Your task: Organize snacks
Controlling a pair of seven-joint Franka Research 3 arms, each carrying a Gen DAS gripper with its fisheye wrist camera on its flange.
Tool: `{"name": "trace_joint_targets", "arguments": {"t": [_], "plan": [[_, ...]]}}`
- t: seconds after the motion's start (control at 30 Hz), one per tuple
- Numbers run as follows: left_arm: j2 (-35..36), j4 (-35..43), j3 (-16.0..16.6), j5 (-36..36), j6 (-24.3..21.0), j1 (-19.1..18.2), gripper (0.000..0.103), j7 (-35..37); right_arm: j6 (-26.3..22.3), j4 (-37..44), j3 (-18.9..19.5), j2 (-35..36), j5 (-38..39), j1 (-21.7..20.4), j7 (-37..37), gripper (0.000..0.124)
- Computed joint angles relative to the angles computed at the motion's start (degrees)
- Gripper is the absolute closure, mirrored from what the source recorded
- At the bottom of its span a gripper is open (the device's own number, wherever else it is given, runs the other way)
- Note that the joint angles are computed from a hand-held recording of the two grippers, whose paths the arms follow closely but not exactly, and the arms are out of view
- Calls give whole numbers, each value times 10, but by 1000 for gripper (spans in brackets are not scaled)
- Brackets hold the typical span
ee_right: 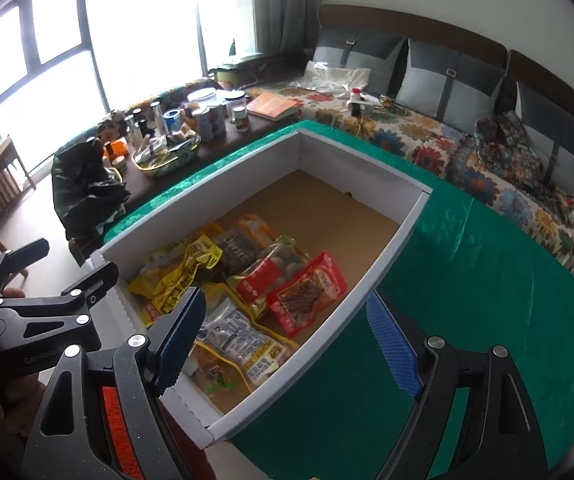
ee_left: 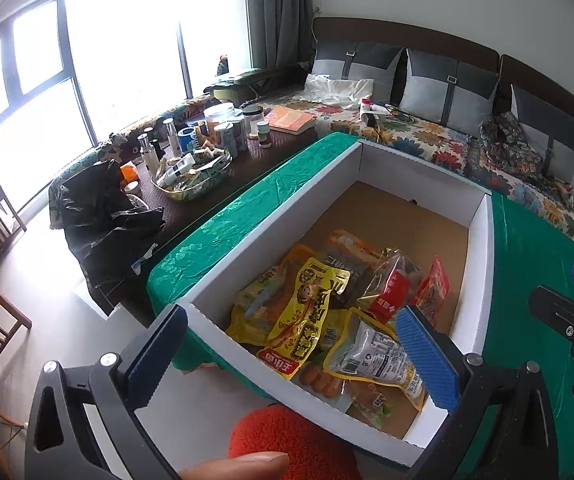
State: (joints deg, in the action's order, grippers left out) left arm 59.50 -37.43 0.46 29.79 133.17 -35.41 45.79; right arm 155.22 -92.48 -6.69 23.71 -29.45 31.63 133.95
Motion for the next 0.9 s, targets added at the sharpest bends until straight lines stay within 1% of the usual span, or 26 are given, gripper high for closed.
{"name": "trace_joint_targets", "arguments": {"t": [0.13,0.23,0.43,0.9], "plan": [[-10,-14,5,6,-1,-1,0,-15,-4,2,1,1,3,0,-3,39],[-16,-26,-3,2,5,5,0,-19,-7,5,3,3,6,0,-7,39],[-30,-51,-3,11,16,6,0,-27,-12,13,4,8,10,2,-12,39],[-28,-46,-7,11,16,8,0,-23,-14,12,5,7,13,4,-18,39]]}}
